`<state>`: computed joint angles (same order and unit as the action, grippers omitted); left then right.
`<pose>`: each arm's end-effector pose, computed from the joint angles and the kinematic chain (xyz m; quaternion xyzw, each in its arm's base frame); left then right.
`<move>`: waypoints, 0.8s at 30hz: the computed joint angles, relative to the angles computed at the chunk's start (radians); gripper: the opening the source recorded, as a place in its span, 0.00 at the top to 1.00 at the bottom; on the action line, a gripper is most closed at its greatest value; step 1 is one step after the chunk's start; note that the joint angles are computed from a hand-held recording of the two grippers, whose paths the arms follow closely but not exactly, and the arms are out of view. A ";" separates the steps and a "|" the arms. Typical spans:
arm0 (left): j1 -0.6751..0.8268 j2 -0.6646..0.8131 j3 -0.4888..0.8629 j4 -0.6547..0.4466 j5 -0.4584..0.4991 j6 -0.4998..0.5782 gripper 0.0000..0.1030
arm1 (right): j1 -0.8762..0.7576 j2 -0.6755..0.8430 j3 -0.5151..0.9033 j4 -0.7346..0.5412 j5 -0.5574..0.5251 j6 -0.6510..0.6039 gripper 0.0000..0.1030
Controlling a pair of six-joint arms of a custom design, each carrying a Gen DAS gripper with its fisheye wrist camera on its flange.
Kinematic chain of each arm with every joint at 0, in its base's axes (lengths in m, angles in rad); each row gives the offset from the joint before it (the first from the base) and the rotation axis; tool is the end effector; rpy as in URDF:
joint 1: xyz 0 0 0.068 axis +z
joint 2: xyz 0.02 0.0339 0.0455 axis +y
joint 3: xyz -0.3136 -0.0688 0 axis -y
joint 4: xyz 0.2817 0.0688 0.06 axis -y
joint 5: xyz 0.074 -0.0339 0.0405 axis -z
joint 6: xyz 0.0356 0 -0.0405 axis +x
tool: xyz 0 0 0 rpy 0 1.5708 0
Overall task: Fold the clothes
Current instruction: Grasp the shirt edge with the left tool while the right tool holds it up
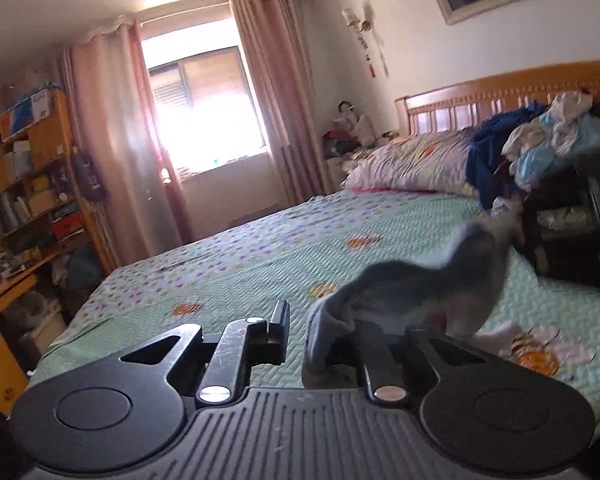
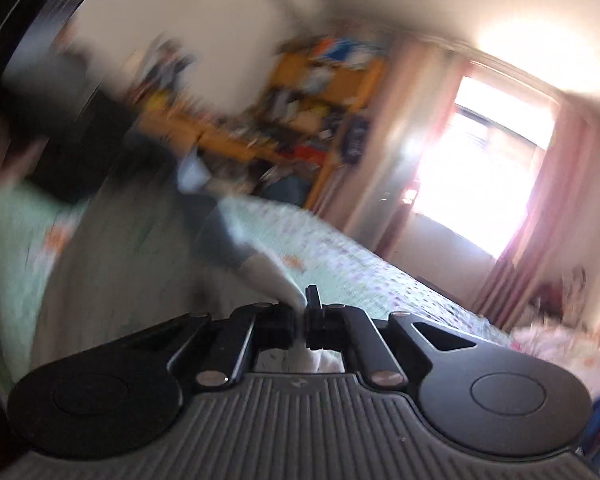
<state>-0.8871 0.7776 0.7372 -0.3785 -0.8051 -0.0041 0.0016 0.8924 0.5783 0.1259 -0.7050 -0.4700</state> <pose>0.1276 -0.1160 0.3420 0.1368 0.7888 0.0805 0.5938 0.2089 0.0234 0.3088 -0.3829 0.6516 0.1199 0.6437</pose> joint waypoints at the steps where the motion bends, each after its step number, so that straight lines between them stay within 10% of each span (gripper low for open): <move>1: -0.008 0.017 0.013 0.022 -0.002 0.027 0.84 | -0.015 0.012 0.053 -0.016 -0.014 0.059 0.95; 7: -0.024 0.123 0.197 0.094 -0.023 0.276 0.84 | -0.059 0.089 0.379 -0.118 -0.057 0.244 0.95; 17: -0.159 0.406 1.013 0.003 -0.274 0.792 0.81 | -0.194 0.244 0.836 -0.071 -0.108 0.533 0.95; 21: -0.306 0.377 0.906 0.196 -0.440 0.984 0.81 | -0.195 0.223 0.835 -0.190 -0.135 0.441 0.95; 24: -0.321 0.325 0.780 0.102 -0.499 0.864 0.81 | -0.162 0.189 0.772 -0.266 -0.120 0.346 0.95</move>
<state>-1.2085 1.1026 1.5170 -0.2765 -1.3042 0.8595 -0.1602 1.0810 1.3500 -0.1403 -0.8246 -0.1238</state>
